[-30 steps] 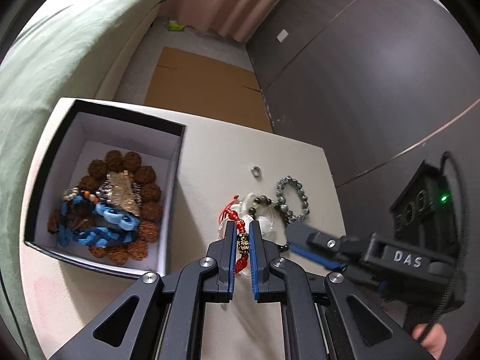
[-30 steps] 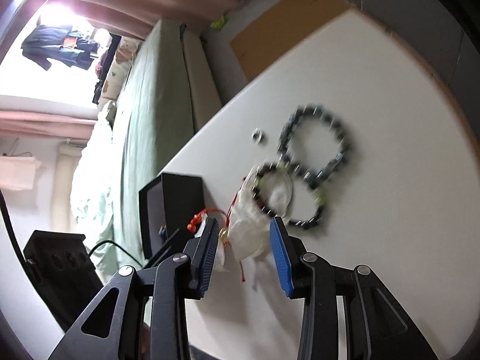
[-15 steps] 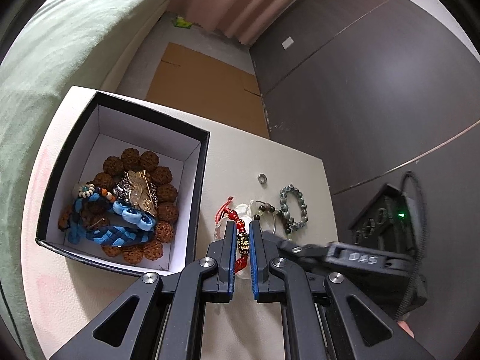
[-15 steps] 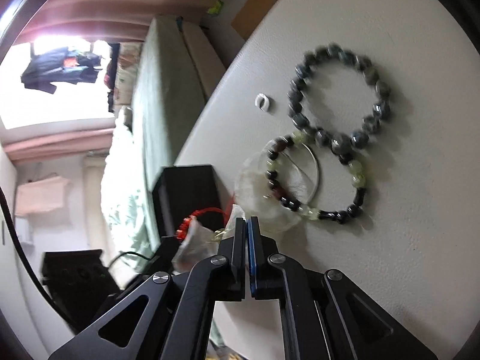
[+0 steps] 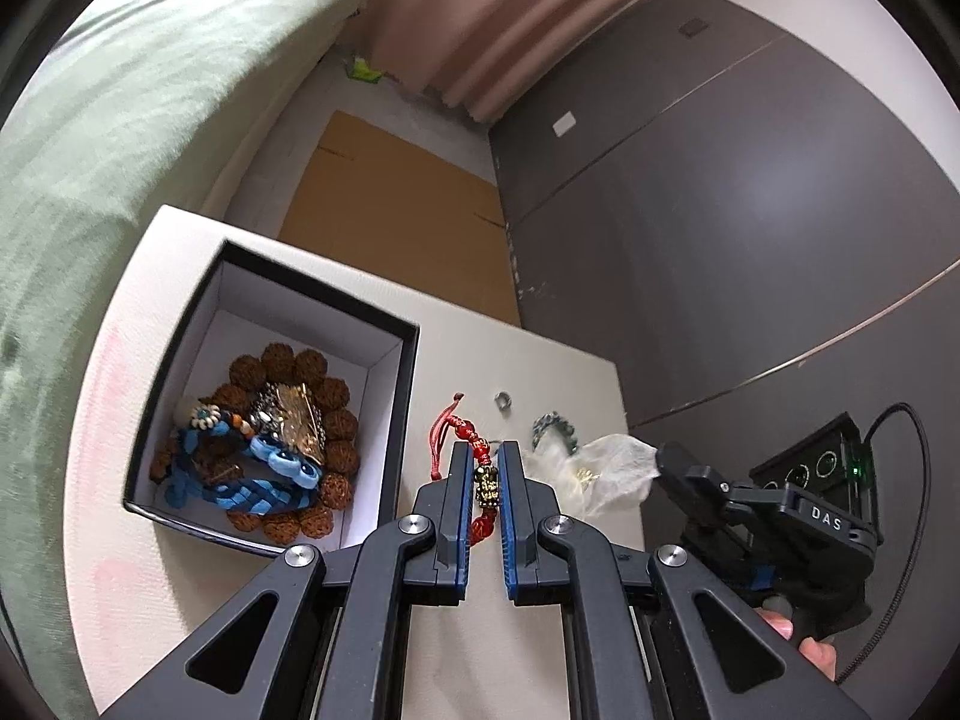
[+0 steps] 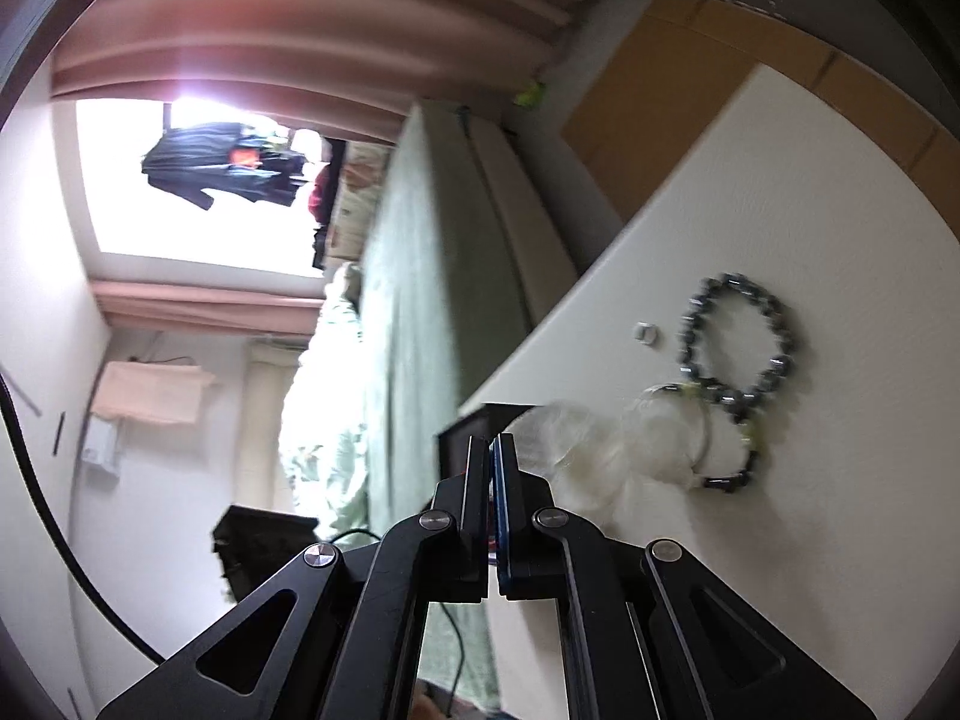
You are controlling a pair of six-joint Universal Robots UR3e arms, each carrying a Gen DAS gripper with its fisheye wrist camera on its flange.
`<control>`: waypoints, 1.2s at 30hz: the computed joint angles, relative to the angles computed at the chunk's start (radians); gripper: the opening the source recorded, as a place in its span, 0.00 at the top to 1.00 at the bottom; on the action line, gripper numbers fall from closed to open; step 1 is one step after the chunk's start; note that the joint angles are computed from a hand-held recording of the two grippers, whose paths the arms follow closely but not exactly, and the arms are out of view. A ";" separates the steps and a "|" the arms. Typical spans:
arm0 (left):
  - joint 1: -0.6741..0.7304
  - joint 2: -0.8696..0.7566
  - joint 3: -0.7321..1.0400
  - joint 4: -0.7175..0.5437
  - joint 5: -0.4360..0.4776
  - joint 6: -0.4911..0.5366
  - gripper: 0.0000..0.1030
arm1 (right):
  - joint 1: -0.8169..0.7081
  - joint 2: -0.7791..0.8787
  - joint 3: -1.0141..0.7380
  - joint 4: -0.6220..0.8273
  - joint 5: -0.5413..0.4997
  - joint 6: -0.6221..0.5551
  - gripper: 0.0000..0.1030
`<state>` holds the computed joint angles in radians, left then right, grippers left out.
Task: Organize jewelry
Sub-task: 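Carry the charms in the plastic bag into the black box and open the left gripper, then move the left gripper back over the bracelets on the table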
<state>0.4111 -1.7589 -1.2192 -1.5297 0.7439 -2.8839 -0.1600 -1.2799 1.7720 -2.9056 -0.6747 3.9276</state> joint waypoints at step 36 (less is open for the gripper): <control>0.284 -0.017 0.110 -0.147 -0.039 0.028 0.39 | 0.318 0.361 -0.567 0.008 -0.201 0.123 0.35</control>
